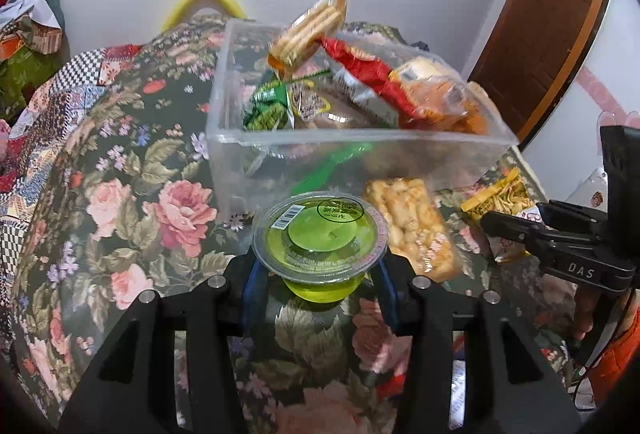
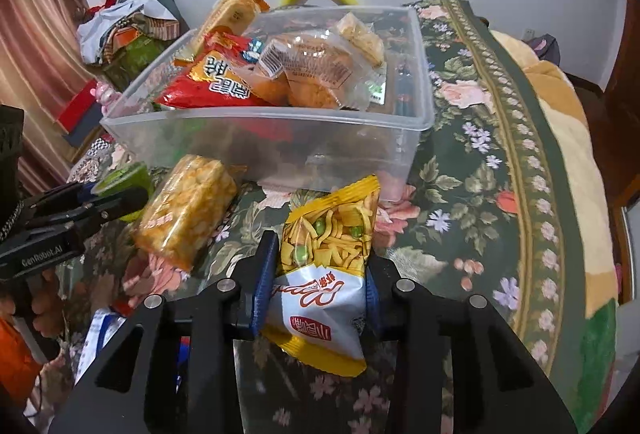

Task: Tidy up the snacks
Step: 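Grasp the green jelly cup with left tool while right tool grasps the yellow chip bag, then lower the jelly cup into the box with left tool while right tool drops the chip bag in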

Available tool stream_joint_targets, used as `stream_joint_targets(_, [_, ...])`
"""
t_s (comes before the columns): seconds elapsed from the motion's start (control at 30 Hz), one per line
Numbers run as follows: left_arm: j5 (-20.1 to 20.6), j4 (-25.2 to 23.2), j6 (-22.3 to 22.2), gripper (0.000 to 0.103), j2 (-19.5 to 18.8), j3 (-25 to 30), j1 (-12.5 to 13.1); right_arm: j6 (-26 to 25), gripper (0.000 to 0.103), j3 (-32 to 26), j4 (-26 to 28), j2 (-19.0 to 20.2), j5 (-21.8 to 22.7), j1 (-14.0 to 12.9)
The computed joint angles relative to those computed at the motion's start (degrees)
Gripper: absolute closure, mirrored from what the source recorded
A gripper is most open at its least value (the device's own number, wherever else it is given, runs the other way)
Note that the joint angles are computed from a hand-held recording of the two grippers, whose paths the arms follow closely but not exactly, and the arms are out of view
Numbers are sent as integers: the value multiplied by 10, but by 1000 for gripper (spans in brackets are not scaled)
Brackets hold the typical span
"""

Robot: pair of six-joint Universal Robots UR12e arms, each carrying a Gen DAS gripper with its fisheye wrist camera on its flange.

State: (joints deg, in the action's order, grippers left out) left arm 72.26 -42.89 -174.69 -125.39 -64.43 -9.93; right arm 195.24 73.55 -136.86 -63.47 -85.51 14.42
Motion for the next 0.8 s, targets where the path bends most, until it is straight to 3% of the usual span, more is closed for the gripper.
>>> stream_joint_targets(0.37, [-8, 56, -6, 55, 20, -5, 3, -9, 69, 9, -52, -19, -17, -2])
stream_joint_targets(0.8, [0, 65, -20, 55, -22, 79, -1, -31, 69, -50, -108, 11, -37, 1])
